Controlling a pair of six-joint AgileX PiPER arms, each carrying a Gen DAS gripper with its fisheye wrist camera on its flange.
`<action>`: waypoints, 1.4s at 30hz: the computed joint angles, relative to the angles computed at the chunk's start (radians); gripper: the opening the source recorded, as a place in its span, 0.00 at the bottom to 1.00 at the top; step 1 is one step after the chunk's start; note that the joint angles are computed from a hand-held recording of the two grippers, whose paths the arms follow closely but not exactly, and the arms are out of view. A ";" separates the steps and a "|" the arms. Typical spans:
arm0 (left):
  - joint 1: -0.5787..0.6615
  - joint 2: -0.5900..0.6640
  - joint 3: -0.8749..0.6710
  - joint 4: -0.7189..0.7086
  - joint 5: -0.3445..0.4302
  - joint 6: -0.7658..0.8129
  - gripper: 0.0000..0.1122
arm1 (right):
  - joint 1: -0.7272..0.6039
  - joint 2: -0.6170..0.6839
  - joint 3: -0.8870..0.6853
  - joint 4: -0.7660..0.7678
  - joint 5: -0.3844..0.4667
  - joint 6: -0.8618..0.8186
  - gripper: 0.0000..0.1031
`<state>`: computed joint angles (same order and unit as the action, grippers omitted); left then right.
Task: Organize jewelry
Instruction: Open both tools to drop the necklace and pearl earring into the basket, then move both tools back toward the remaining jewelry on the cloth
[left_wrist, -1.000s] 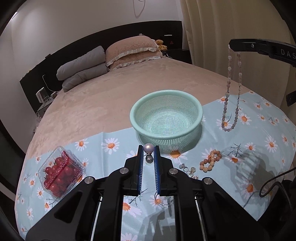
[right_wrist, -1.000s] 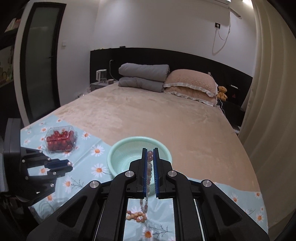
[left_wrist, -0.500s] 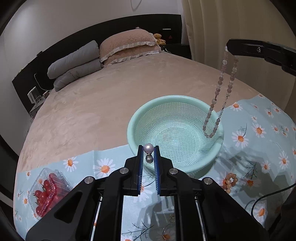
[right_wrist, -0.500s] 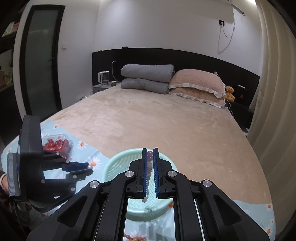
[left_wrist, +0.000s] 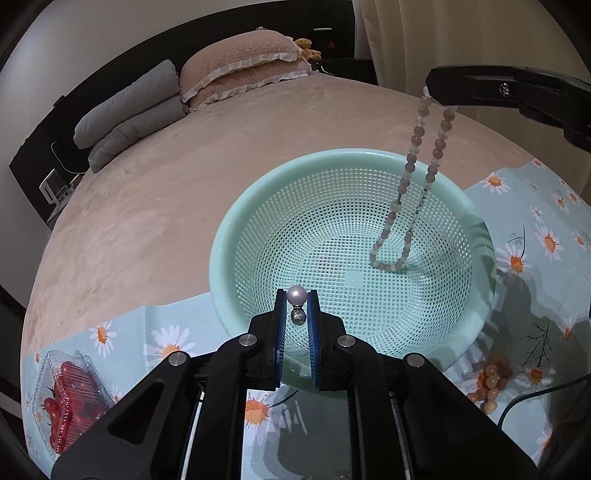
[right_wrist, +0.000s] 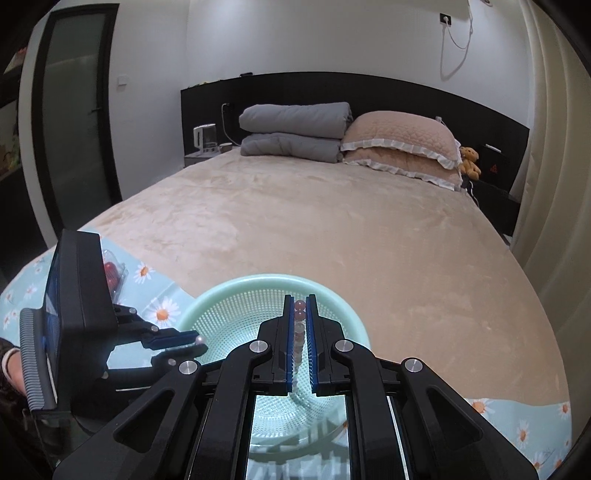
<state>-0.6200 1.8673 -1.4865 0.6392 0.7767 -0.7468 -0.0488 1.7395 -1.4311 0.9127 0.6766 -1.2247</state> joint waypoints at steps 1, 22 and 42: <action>0.002 0.006 -0.004 0.000 0.001 0.002 0.10 | -0.002 0.004 0.001 0.006 0.001 -0.005 0.06; -0.009 -0.171 0.154 0.189 0.065 -0.209 0.86 | -0.032 -0.093 0.069 -0.069 -0.131 0.150 0.92; -0.162 -0.383 0.378 0.189 0.180 -0.310 0.86 | -0.068 -0.364 0.270 -0.153 -0.051 0.189 0.92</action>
